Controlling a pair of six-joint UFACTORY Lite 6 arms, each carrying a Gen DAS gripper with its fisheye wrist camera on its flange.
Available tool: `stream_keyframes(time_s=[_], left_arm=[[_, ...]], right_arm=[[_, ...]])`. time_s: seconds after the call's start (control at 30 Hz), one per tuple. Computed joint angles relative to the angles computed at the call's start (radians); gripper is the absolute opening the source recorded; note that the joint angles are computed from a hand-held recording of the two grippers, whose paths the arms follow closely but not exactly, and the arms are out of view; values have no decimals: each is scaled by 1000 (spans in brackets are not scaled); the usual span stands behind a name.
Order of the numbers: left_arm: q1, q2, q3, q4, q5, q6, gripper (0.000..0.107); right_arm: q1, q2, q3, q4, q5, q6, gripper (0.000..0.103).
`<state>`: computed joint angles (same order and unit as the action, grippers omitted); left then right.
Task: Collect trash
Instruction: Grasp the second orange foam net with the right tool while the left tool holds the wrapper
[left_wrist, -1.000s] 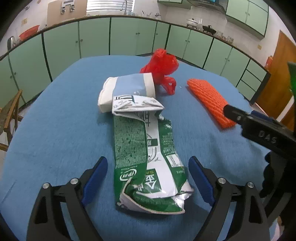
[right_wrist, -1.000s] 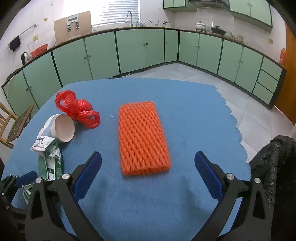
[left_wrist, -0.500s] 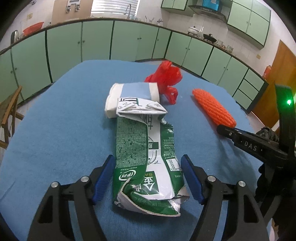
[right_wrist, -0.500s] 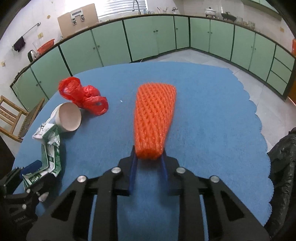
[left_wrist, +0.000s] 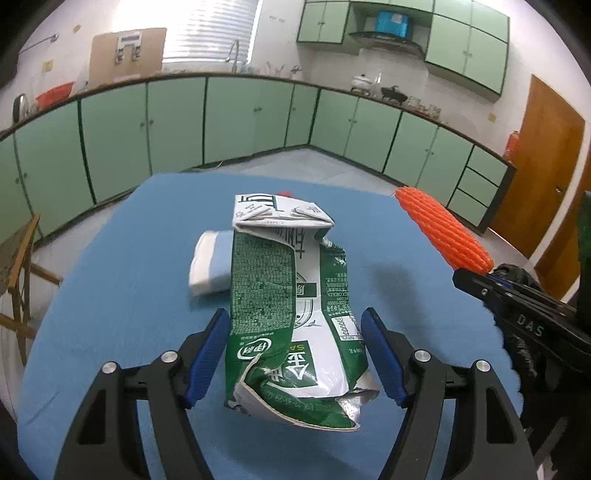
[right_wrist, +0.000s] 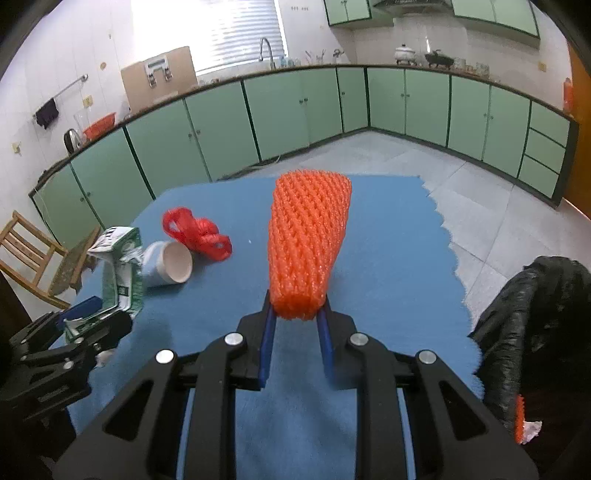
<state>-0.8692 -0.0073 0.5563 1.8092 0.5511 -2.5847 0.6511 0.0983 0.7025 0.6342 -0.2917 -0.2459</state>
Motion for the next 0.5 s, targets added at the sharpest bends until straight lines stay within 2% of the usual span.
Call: stream_keyframes(time_s=[0.13,0.5], left_arm=[[-51,-14,48,-86,27,93,72],[-202,9,217,-238,121,263,72]], right_arm=[[-8,-136,-62,120,22,-131,20],[-19,-594,-276,837,46,-853,20]])
